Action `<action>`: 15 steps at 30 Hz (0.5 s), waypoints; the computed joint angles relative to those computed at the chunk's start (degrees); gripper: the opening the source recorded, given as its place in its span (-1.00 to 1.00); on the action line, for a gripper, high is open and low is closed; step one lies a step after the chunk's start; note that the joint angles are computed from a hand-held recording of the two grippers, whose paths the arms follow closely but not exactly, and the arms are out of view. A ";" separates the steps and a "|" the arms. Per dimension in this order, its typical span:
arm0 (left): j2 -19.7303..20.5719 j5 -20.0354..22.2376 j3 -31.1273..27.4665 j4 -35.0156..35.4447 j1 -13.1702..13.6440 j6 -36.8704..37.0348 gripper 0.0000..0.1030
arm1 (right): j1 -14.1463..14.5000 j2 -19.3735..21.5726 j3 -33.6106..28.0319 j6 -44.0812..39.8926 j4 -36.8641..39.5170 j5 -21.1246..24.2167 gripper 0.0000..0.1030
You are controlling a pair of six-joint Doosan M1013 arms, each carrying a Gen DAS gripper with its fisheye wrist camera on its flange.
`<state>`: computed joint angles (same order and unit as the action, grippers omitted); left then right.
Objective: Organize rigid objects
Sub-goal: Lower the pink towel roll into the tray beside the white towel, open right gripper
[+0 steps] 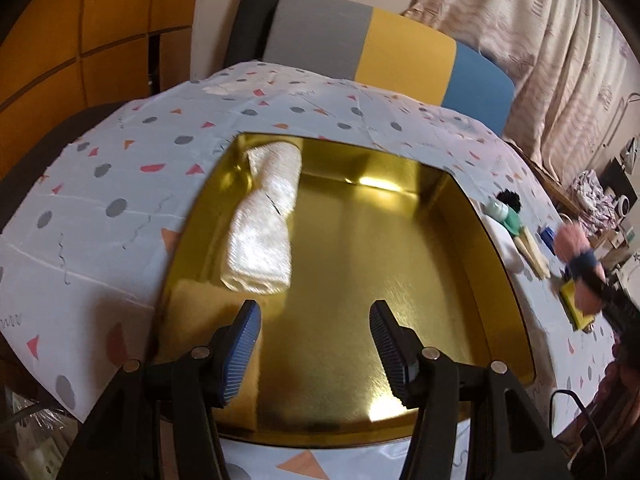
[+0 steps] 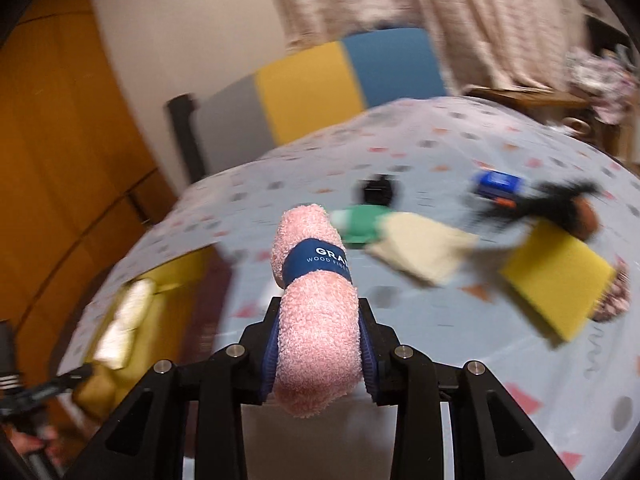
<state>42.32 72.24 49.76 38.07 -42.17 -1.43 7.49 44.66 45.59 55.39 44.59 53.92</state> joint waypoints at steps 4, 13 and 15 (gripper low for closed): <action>0.19 0.31 -0.11 -0.27 -0.41 0.08 0.11 | 2.00 0.40 -2.25 -3.48 2.99 7.06 -0.33; -0.80 4.76 0.73 0.65 -1.04 -0.33 0.11 | 8.45 4.12 -9.69 -1.68 -1.04 20.04 -0.33; -1.18 5.53 1.28 0.71 -1.15 -0.88 0.11 | 9.51 5.76 -12.33 1.43 -1.86 22.65 -0.33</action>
